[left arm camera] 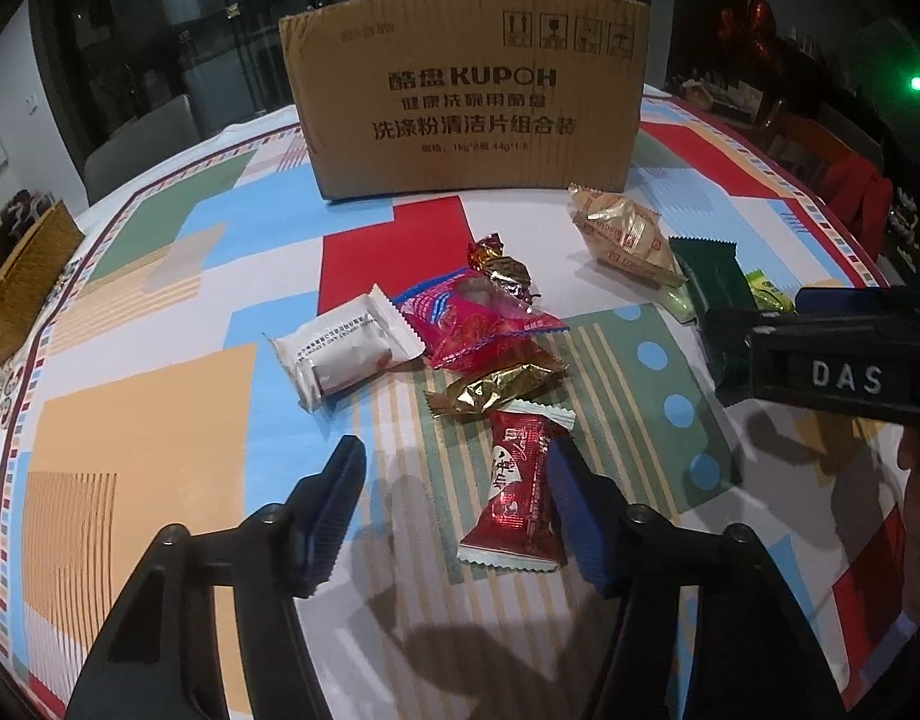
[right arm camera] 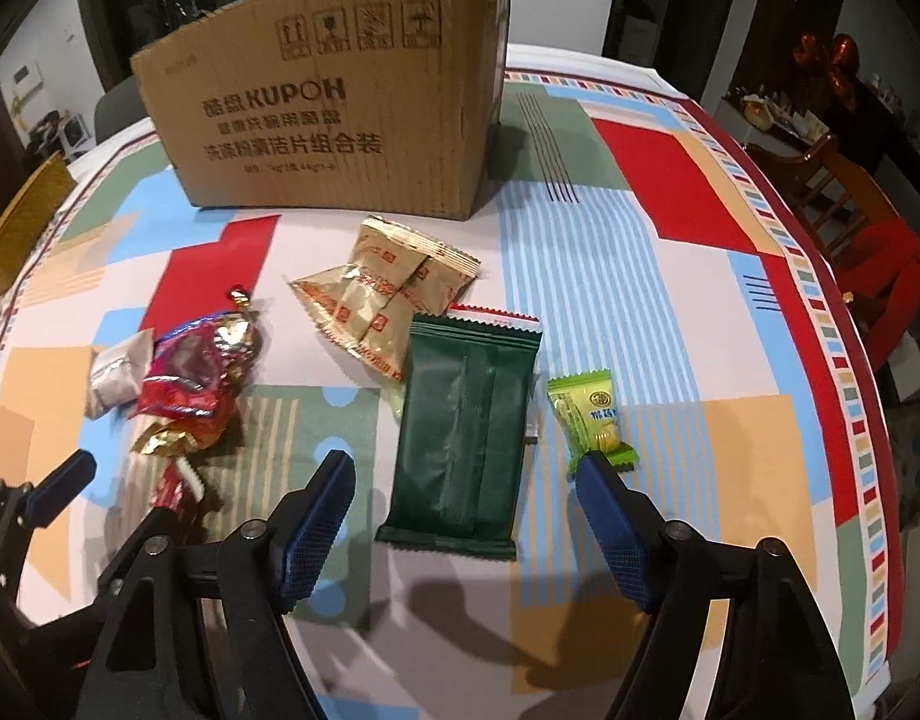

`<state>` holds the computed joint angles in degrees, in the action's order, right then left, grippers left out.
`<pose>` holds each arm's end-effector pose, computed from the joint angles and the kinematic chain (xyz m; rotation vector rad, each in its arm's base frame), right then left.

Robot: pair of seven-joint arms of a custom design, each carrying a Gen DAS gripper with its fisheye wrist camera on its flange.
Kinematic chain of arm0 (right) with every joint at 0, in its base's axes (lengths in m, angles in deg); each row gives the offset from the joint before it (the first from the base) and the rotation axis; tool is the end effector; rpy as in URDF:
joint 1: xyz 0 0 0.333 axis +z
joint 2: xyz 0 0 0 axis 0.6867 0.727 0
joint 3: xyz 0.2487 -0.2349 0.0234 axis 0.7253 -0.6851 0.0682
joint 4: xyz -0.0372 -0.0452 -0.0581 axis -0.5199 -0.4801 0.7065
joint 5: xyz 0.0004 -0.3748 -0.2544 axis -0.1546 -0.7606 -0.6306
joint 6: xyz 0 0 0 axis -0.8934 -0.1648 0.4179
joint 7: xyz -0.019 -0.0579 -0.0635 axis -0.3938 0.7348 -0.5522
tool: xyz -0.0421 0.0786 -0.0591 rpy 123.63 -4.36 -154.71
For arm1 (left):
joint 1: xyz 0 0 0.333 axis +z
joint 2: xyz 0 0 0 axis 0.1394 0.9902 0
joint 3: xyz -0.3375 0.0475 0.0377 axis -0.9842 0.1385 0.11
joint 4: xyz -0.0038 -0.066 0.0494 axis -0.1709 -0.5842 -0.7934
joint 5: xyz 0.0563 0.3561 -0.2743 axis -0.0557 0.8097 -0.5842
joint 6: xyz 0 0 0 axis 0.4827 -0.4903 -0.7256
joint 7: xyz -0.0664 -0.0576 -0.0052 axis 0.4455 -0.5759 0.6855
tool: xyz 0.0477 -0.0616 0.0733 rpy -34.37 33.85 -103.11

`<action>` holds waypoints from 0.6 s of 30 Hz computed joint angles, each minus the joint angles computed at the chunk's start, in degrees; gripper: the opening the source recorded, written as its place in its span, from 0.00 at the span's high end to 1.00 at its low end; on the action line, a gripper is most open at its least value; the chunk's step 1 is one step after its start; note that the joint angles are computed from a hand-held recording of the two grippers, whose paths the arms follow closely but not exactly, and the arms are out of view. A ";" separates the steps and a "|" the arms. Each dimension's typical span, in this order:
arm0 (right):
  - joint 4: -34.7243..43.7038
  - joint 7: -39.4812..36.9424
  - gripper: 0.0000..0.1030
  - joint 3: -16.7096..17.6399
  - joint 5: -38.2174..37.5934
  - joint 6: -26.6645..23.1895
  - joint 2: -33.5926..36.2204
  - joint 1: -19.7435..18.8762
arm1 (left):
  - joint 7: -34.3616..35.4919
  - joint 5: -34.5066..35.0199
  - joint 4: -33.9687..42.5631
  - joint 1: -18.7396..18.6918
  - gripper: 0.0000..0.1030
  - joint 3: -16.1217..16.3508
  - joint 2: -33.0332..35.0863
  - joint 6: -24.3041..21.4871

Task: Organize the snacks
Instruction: 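Lower left tool onto red candy bar while right tool lowers onto green packet, then lift red candy bar with left tool while right tool lifts green packet toward box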

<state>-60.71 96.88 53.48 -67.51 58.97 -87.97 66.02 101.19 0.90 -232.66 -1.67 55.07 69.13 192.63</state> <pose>0.5013 0.3017 0.3891 -1.6861 2.2573 -0.5883 0.4943 -0.0294 0.3814 -1.3514 2.3227 -0.6970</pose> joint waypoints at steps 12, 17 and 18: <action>1.54 -4.96 0.54 -1.38 7.11 0.85 2.90 -0.13 | -0.28 1.71 1.13 1.72 0.75 -1.31 1.13 -4.14; 0.84 -5.01 0.56 -1.53 7.28 2.01 2.41 -0.23 | -1.02 2.82 1.24 2.50 0.79 -1.82 0.94 -4.86; 0.84 -4.96 0.56 -1.49 7.10 1.95 2.35 -0.23 | -0.87 2.93 1.08 2.53 0.79 -1.80 0.71 -4.89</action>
